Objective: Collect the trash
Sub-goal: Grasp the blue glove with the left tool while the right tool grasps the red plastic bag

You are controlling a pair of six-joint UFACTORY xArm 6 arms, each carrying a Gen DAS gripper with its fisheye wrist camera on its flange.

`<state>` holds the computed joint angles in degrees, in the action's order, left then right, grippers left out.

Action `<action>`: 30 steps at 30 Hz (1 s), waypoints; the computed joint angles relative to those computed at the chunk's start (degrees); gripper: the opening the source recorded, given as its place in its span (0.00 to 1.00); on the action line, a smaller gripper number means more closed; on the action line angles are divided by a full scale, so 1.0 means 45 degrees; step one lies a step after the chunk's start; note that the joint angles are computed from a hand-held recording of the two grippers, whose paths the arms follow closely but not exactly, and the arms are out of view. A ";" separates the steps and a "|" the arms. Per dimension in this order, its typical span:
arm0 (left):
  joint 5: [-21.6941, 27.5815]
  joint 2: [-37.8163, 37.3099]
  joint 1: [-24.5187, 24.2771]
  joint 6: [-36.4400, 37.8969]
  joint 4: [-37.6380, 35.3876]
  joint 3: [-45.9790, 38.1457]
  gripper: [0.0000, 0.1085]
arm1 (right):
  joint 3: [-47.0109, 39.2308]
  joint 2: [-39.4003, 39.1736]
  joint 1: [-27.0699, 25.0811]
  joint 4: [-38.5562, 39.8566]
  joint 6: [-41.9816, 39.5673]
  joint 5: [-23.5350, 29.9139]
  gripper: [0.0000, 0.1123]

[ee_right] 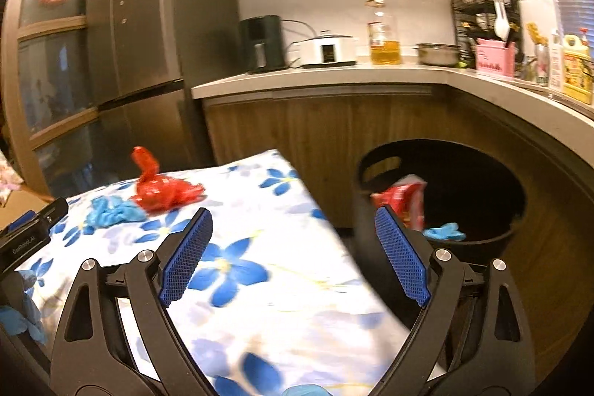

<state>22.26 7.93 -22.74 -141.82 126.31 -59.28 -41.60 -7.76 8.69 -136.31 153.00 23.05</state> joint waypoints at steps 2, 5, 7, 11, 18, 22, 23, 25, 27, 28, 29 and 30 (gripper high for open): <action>-0.0117 0.0024 0.0268 0.0160 0.0038 0.0003 0.87 | -0.0311 0.0341 0.0295 0.0126 -0.0085 0.0019 0.79; -0.0348 0.0315 0.0691 0.0307 0.0054 -0.0338 0.88 | -0.0859 0.0913 0.0670 0.0296 -0.0253 -0.0031 0.79; -0.0407 0.0629 0.0879 0.0469 -0.0077 -0.0724 0.88 | -0.1244 0.1296 0.0859 0.0370 -0.0365 -0.0052 0.79; -0.0691 0.1749 0.1242 0.0668 0.0010 -0.2084 0.88 | -0.1998 0.2015 0.1049 0.0443 -0.0416 -0.0172 0.79; -0.1234 0.4235 0.1635 0.5612 -0.4352 -0.4680 0.80 | -0.3405 0.3221 0.1154 0.0365 -0.0395 -0.0498 0.79; -0.1443 0.5162 0.1765 0.8746 -0.7423 -0.5486 0.57 | -0.4332 0.3963 0.1144 0.0541 -0.0785 -0.0697 0.79; -0.1572 0.5331 0.1821 0.9358 -0.8072 -0.5595 0.53 | -0.4533 0.4115 0.1144 0.0536 -0.0843 -0.0741 0.79; -0.1736 0.5657 0.1933 1.0887 -0.9778 -0.5740 0.36 | -0.4978 0.4456 0.1152 0.0601 -0.1007 -0.0853 0.79; -0.2027 0.5942 0.2080 1.2326 -1.1499 -0.5817 0.27 | -0.5505 0.4859 0.1160 0.0588 -0.1033 -0.1042 0.79; -0.2178 0.6000 0.2136 1.2620 -1.1883 -0.5817 0.21 | -0.5787 0.5076 0.1161 0.0628 -0.1087 -0.1168 0.79; -0.2353 0.6033 0.2191 1.2739 -1.2046 -0.5799 0.18 | -0.6098 0.5306 0.1153 0.0589 -0.1075 -0.1341 0.79; -0.2299 0.6071 0.2175 1.3111 -1.2442 -0.5792 0.14 | -0.6407 0.5535 0.1155 0.0558 -0.1084 -0.1515 0.79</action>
